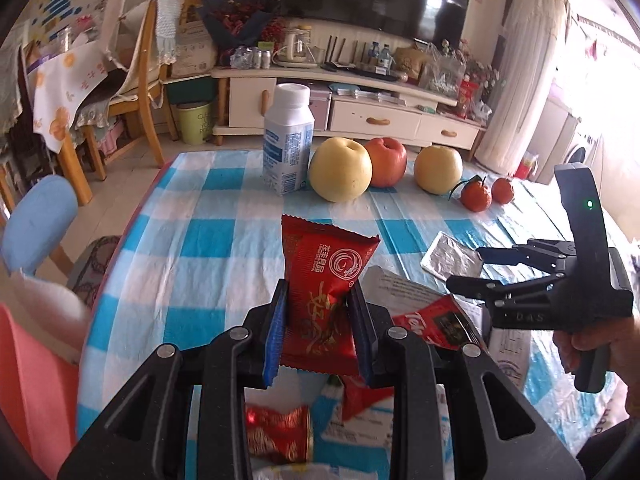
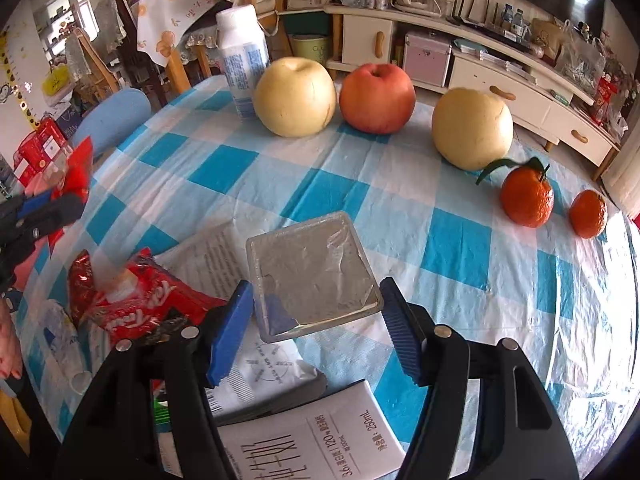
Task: Collect trash
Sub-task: 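Lift the red wrapper with the left gripper while the right gripper grasps the silver foil tray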
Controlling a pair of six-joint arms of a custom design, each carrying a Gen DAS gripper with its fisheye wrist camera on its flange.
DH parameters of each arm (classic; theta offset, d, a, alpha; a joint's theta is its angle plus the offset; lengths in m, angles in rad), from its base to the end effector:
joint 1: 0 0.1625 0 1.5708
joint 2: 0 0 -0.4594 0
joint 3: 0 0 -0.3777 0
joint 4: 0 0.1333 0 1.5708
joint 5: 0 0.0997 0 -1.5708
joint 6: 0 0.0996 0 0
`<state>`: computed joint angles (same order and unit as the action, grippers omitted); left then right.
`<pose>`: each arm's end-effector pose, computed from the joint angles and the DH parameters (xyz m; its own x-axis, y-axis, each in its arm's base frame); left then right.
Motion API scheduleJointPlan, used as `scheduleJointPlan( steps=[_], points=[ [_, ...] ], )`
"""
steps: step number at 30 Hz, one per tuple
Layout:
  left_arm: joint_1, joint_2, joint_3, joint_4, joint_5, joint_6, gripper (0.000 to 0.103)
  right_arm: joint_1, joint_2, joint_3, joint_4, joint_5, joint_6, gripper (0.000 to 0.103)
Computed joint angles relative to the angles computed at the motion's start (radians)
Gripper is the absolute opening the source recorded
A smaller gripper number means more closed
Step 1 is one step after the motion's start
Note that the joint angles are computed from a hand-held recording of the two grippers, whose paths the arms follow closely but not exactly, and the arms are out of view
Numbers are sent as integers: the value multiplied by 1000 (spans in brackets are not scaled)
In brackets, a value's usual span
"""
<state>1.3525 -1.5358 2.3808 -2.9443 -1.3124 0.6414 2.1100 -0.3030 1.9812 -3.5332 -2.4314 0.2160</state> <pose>0.0680 -0.4263 0.3062 -0.6667 0.5714 -0.4785 0.7313 0.6255 -0.2720 0.3124 -0.4096 -0.1103 -0.7587 0.0278 0.6508 -0.3381 0.8372 -0.4299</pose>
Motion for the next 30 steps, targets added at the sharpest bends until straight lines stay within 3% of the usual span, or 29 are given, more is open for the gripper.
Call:
scheduleJointPlan(
  steps=[8,23,30],
  points=[
    [59,-79,2,40,-50,-44,31,72,-1,-20,-12,-1,-25,65],
    [139,-121,-46,48,-107,-37,31,188,34,-123,104,-26,39,65],
    [177,-143,-89,85,-129,-32,31,238,70,-215,155,-17,31,65]
  ],
)
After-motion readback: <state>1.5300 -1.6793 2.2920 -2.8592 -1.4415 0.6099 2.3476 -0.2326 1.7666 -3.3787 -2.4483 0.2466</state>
